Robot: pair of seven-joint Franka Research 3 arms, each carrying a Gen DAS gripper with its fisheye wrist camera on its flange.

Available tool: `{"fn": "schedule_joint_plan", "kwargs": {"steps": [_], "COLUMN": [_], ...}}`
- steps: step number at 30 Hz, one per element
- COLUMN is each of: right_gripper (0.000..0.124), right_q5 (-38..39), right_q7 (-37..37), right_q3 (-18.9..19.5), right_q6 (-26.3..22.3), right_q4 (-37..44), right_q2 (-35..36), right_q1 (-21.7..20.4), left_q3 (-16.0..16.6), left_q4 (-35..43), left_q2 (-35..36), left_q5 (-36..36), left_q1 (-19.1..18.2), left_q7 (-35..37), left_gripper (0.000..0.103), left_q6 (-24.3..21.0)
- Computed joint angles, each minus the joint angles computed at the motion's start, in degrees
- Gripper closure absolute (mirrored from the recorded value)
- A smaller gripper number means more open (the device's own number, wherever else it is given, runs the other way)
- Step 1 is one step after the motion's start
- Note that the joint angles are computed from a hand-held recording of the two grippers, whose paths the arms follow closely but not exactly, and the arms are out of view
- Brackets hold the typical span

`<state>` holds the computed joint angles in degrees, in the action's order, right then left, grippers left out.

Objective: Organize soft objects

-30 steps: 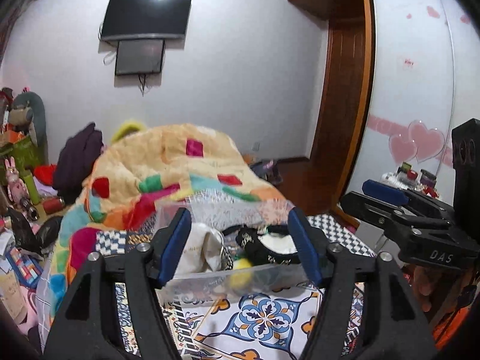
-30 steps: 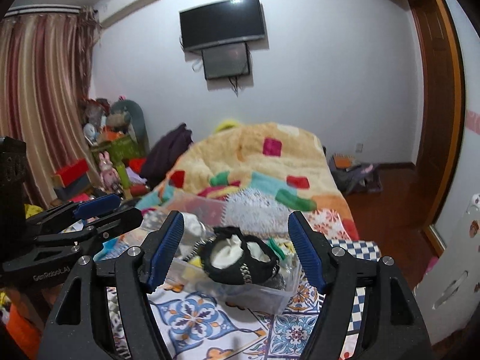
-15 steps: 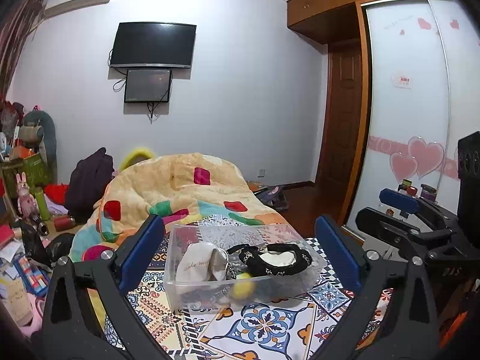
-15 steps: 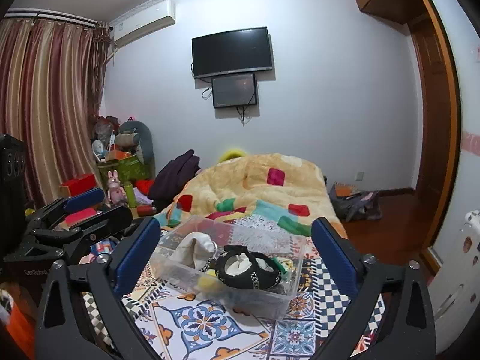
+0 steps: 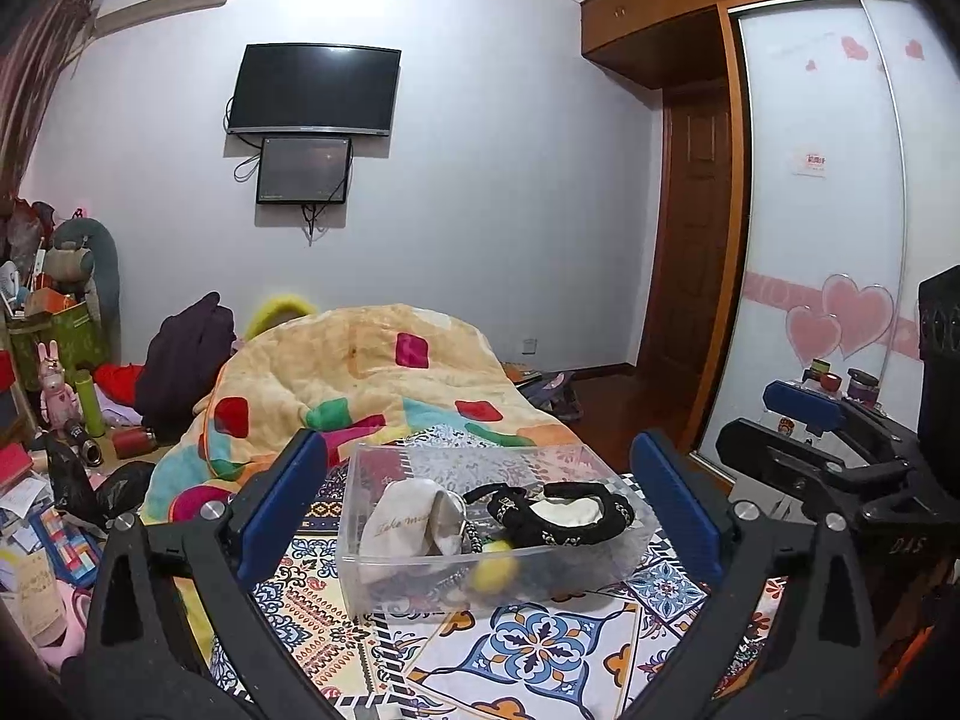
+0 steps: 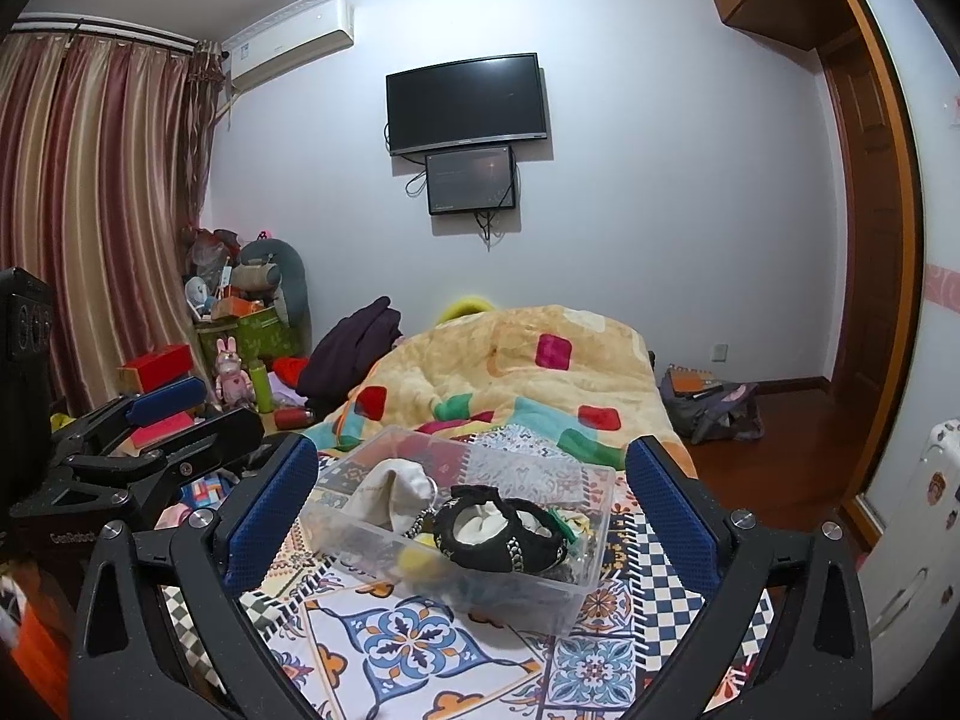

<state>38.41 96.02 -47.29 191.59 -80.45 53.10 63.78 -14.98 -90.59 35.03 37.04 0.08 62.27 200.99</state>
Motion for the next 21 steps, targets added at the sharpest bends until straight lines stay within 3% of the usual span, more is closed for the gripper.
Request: {"fn": "schedule_joint_plan", "kwargs": {"steps": [21], "right_gripper": [0.021], "right_q5": [3.71], "right_q7": [-4.70], "right_q3": [2.17], "right_q6": [1.39], "right_q4": [-0.58], "right_q2": [-1.33], "right_q1": [-0.26], "left_q3": [0.84], "left_q4": [-0.70], "left_q2": [-0.45], "left_q5": [-0.46], "left_q1": [-0.64], "left_q7": [0.54], "left_gripper": [0.000], "left_q6": [0.21]}}
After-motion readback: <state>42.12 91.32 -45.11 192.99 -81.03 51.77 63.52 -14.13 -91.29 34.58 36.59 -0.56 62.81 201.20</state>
